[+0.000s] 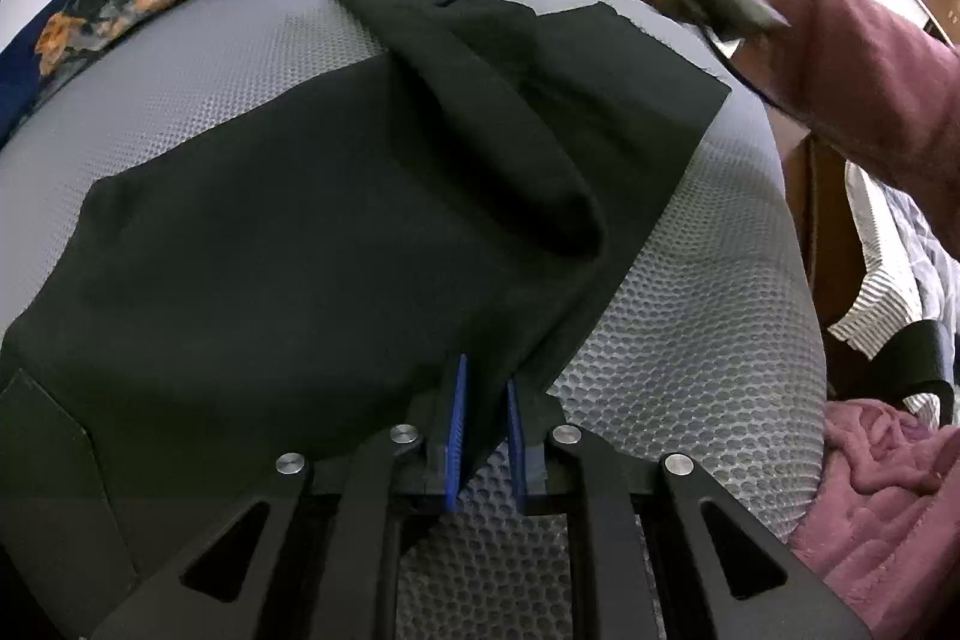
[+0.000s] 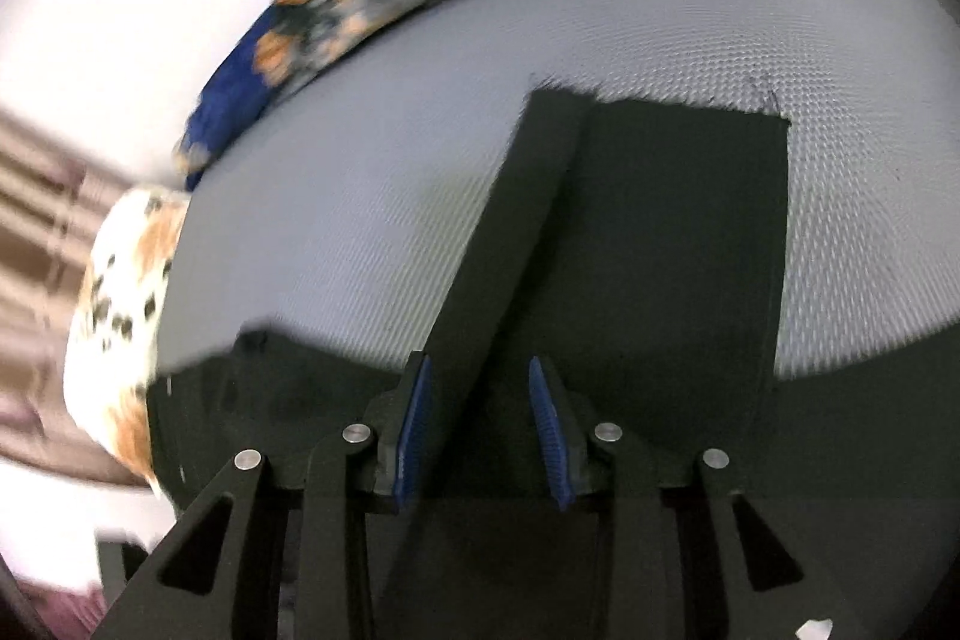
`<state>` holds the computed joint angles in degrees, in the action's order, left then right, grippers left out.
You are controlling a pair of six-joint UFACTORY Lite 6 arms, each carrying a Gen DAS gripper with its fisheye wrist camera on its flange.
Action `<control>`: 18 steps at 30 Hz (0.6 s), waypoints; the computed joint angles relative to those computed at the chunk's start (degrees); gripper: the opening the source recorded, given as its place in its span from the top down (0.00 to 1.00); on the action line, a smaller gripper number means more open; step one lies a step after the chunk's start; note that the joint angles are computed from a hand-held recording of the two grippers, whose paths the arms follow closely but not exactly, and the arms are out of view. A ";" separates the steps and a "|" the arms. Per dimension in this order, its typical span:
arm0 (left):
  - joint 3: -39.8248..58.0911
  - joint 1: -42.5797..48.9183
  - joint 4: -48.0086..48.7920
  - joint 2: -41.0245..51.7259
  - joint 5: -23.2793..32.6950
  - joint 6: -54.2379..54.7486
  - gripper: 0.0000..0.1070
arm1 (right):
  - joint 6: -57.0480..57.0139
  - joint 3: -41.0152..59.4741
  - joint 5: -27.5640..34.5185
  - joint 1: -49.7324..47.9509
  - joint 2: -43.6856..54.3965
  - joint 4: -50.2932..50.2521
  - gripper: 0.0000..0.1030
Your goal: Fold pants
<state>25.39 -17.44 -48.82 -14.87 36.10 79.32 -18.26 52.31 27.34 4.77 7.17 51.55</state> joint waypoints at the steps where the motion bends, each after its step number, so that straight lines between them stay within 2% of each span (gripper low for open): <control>1: -0.07 0.30 -0.14 0.09 0.14 0.24 0.88 | -2.81 1.65 0.34 -1.41 2.53 3.36 0.68; 3: 0.12 0.76 -0.27 0.92 0.23 0.60 0.88 | -6.42 5.37 0.50 -3.13 7.59 7.77 0.68; 8: 2.05 3.95 -1.72 4.83 2.34 2.37 0.88 | -6.98 14.96 0.16 -5.09 18.18 9.87 0.68; 12: 2.46 5.02 -2.30 6.29 2.72 3.07 0.88 | -12.37 19.58 0.16 -7.38 23.41 19.00 0.69; 13: 2.74 5.01 -2.32 6.76 2.54 3.12 0.88 | -12.95 20.60 0.28 -7.98 24.44 20.77 0.71; 15: 2.71 4.84 -2.21 6.91 2.22 2.87 0.88 | -12.96 21.42 -0.03 -8.58 24.85 21.53 0.89; 16: 2.75 4.89 -2.24 6.98 2.20 2.93 0.88 | -13.51 21.38 0.39 -8.99 24.52 21.74 0.95; 18: 2.90 5.18 -2.33 7.26 2.27 3.22 0.88 | -10.00 19.50 -1.57 -8.69 20.96 16.98 0.95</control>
<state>28.29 -12.26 -51.15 -7.61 38.37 82.54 -28.26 71.81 25.77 -3.93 28.13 68.53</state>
